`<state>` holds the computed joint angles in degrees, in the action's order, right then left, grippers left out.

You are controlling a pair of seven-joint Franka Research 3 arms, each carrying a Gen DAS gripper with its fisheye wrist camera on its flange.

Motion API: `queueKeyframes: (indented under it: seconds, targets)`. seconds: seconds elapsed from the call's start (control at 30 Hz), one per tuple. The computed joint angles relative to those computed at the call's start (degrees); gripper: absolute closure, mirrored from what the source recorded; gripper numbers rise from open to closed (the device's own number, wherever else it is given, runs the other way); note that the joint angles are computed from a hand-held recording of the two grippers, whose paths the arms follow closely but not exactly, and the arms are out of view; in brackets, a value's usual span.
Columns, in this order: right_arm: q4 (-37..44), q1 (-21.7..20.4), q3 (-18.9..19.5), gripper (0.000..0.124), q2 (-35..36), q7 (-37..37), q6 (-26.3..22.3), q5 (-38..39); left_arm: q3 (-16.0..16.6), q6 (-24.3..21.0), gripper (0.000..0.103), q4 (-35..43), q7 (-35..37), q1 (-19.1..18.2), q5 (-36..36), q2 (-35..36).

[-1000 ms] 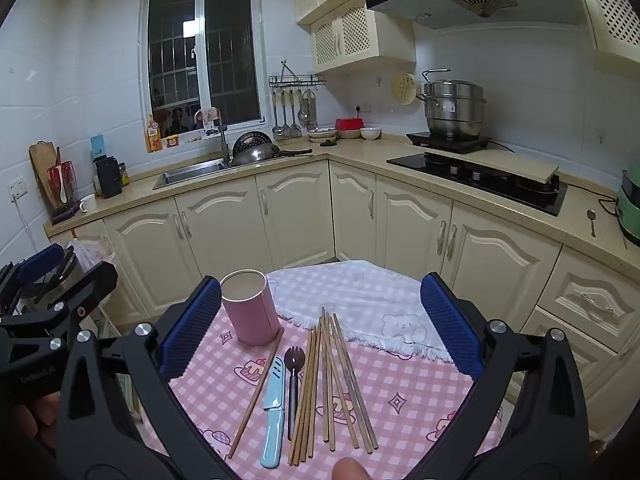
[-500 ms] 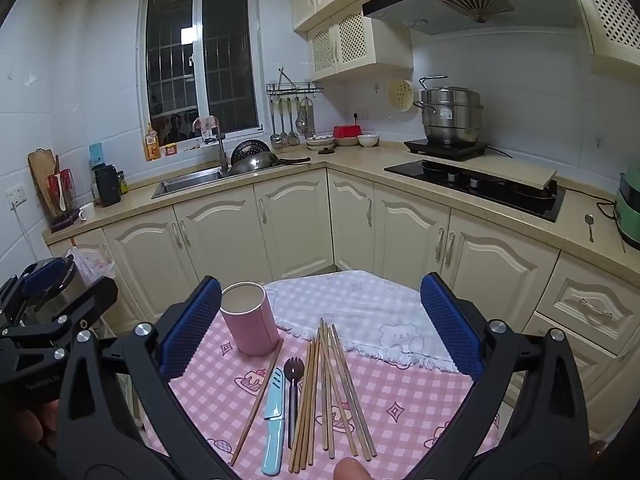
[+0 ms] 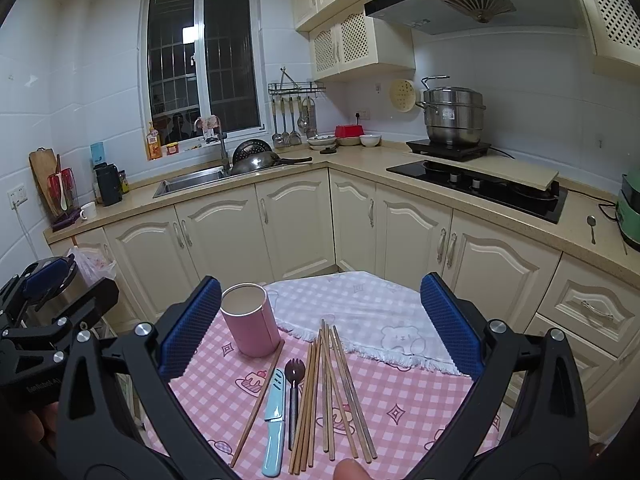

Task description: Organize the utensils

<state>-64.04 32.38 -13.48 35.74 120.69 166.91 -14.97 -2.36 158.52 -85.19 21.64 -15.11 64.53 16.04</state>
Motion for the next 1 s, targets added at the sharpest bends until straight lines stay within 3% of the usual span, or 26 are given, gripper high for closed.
queueKeyframes:
  seconds: [0.63, 1.0]
  targets:
    - [1.8, -0.5, 0.1, 0.027, 1.7, -0.5, -1.0, 0.1, 0.0, 0.1, 0.004, 1.9, 2.8, 0.0, -3.6, 1.9]
    - [8.8, -2.8, 2.5, 0.027, 6.2, -3.6, -5.8, 2.4, 0.3, -0.4, 0.004, 5.0, 9.0, 0.3, -11.0, 5.7]
